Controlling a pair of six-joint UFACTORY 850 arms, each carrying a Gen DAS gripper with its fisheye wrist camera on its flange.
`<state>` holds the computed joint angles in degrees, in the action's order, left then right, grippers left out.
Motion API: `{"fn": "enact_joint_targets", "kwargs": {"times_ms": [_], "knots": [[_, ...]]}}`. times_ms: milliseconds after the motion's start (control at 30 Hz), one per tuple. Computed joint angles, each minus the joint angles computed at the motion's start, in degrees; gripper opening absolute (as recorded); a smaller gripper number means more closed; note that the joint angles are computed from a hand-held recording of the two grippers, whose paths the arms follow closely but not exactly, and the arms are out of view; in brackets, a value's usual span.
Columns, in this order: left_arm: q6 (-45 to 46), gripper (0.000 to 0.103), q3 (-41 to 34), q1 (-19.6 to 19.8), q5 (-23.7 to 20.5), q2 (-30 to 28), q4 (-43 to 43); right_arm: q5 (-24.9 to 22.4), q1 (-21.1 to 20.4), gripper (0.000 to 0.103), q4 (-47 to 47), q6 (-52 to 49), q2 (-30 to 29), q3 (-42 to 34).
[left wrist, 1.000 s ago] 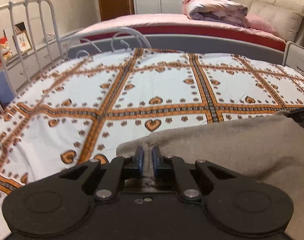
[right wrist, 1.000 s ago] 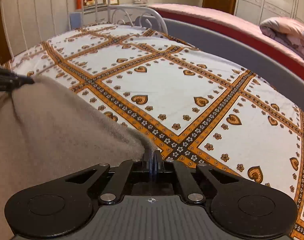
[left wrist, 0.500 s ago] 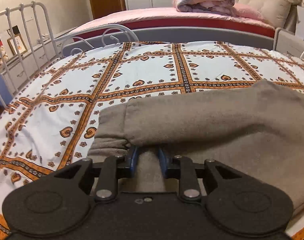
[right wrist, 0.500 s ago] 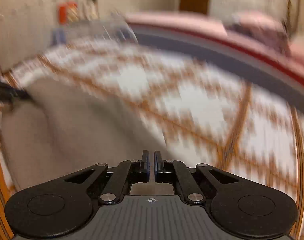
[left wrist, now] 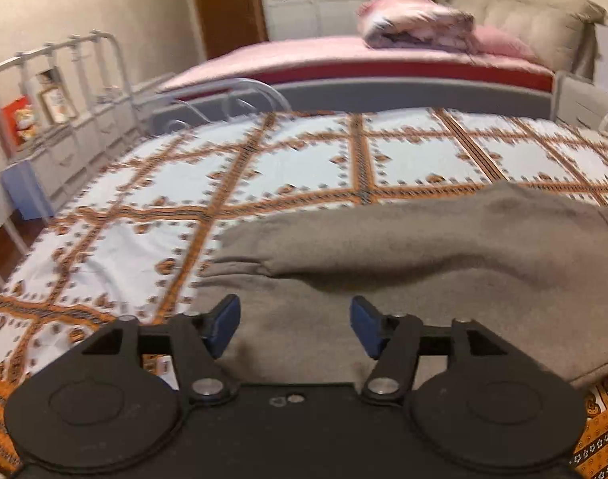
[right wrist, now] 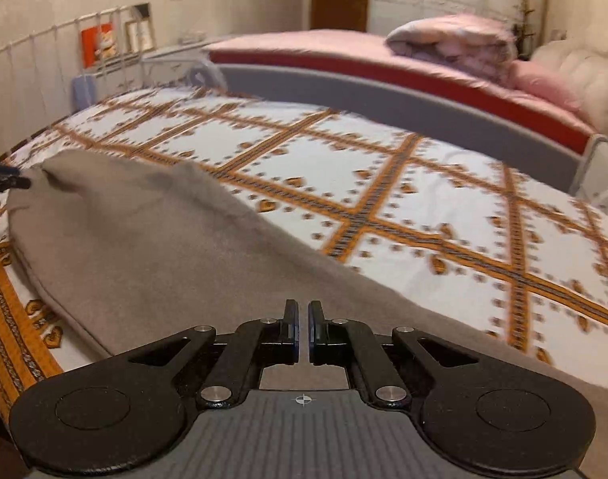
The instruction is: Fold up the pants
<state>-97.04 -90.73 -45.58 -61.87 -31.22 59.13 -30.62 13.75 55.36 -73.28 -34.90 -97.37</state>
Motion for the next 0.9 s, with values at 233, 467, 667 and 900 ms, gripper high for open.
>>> {"fn": "enact_joint_targets", "kwargs": {"times_ms": [233, 467, 667, 900], "knots": [[-28.8, 0.029, 14.6, 1.8, 9.8, 10.9, -0.1, 1.3, -3.9, 0.037, 0.2, 8.2, 2.8, 3.8], [-33.5, 0.025, 16.6, 3.1, 16.1, 11.4, 1.7, 0.6, -5.1, 0.052, -2.5, 13.4, 3.4, 4.6], [-32.0, 0.023, 16.0, 4.9, 19.4, 9.9, -0.6, 2.5, -3.9, 0.052, -14.6, 23.5, 1.9, 3.6], [-47.0, 0.006, 20.0, 2.1, 13.9, 12.6, 19.4, 0.3, -4.1, 0.052, -24.1, 34.7, -0.6, 1.0]]}}
